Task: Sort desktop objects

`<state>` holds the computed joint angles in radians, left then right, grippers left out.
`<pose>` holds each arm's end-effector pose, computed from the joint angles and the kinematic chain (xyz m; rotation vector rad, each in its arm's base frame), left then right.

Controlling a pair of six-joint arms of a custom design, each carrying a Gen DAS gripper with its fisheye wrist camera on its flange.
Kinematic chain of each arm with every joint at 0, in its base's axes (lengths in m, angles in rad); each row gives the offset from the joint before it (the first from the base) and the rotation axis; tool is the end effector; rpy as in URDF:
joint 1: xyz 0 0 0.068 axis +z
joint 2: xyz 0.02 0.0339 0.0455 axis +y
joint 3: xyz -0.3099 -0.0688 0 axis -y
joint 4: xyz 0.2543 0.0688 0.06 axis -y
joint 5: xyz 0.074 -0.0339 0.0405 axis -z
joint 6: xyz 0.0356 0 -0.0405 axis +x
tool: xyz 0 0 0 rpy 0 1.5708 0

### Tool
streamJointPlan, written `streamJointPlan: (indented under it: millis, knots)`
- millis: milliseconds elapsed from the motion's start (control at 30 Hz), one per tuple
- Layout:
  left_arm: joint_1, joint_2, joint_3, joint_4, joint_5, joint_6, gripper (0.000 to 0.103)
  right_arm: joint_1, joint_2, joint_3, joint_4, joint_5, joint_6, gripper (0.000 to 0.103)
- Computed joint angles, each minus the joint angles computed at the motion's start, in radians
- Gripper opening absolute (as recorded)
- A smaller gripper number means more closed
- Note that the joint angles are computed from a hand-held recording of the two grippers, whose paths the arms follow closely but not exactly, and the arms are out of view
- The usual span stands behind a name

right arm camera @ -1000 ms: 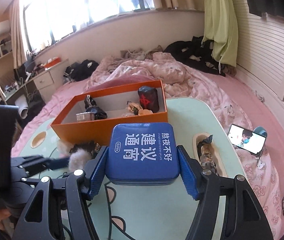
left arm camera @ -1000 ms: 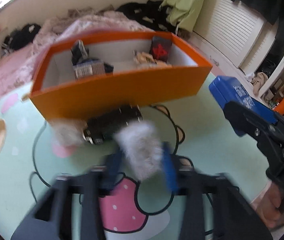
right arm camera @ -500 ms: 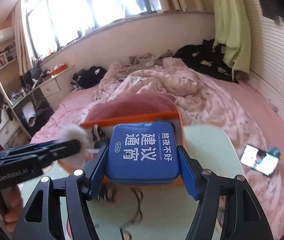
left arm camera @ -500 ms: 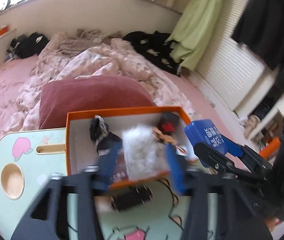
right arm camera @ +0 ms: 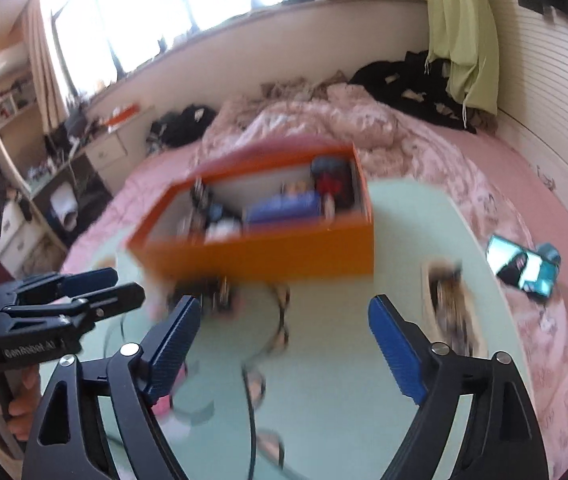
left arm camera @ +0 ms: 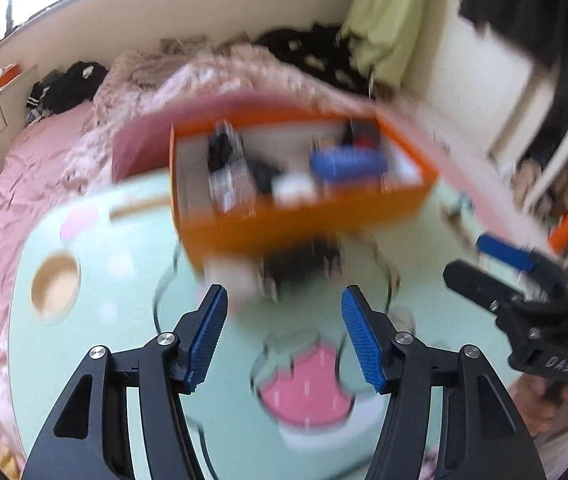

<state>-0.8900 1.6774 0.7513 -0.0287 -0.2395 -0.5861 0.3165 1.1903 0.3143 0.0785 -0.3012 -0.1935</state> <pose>0.2058 -0.2406 0.1658 0.2852 2.4980 -0.3141 0.1766 0.0689 0.1670 -0.7353 2.2436 0.4159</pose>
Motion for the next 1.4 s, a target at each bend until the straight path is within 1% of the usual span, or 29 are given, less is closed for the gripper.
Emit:
streamJointPlan:
  millis: [67,133,167,200,233,267,300,333,367,400,433,500,867,1133,1400]
  knots:
    - [-0.048,0.034,-0.031,0.021,0.004,-0.039,0.06,0.009,0.0,-0.058,0.023,0.033,-0.022,0.087]
    - [-0.075,0.078,-0.051,0.052,0.017,-0.074,0.06,0.044,0.023,-0.107,0.092,0.109,-0.024,0.087]
    - [-0.087,0.087,-0.056,0.065,-0.007,-0.08,0.061,0.065,0.04,-0.13,0.138,0.152,-0.027,0.087]
    - [-0.11,0.09,-0.058,0.07,-0.062,-0.09,0.062,0.081,0.061,-0.146,0.175,0.181,-0.031,0.087]
    - [-0.119,0.105,-0.048,0.055,-0.084,-0.107,0.064,0.089,0.099,-0.162,0.219,0.201,-0.036,0.089]
    - [-0.126,0.111,-0.046,0.058,-0.098,-0.11,0.067,0.103,0.119,-0.185,0.276,0.224,-0.04,0.096]
    - [-0.134,0.124,-0.041,0.062,-0.114,-0.112,0.075,0.118,0.146,-0.199,0.318,0.253,-0.043,0.102]
    - [-0.139,0.132,-0.043,0.065,-0.138,-0.125,0.079,0.13,0.169,-0.228,0.389,0.278,-0.052,0.103]
    - [-0.132,0.134,-0.056,0.082,-0.139,-0.146,0.086,0.117,0.18,-0.245,0.427,0.267,-0.059,0.103]
    - [-0.131,0.133,-0.058,0.076,-0.141,-0.159,0.097,0.102,0.183,-0.251,0.443,0.253,-0.067,0.103]
    - [-0.124,0.139,-0.059,0.068,-0.146,-0.175,0.103,0.088,0.191,-0.262,0.47,0.241,-0.076,0.103]
    - [-0.116,0.138,-0.07,0.077,-0.147,-0.183,0.103,0.093,0.201,-0.269,0.492,0.25,-0.077,0.103]
    - [-0.124,0.137,-0.082,0.088,-0.153,-0.185,0.103,0.118,0.195,-0.26,0.482,0.264,-0.066,0.103]
    - [-0.125,0.136,-0.083,0.089,-0.153,-0.184,0.103,0.125,0.206,-0.266,0.508,0.271,-0.059,0.103]
    - [-0.124,0.137,-0.084,0.09,-0.153,-0.184,0.103,0.112,0.207,-0.274,0.526,0.254,-0.07,0.103]
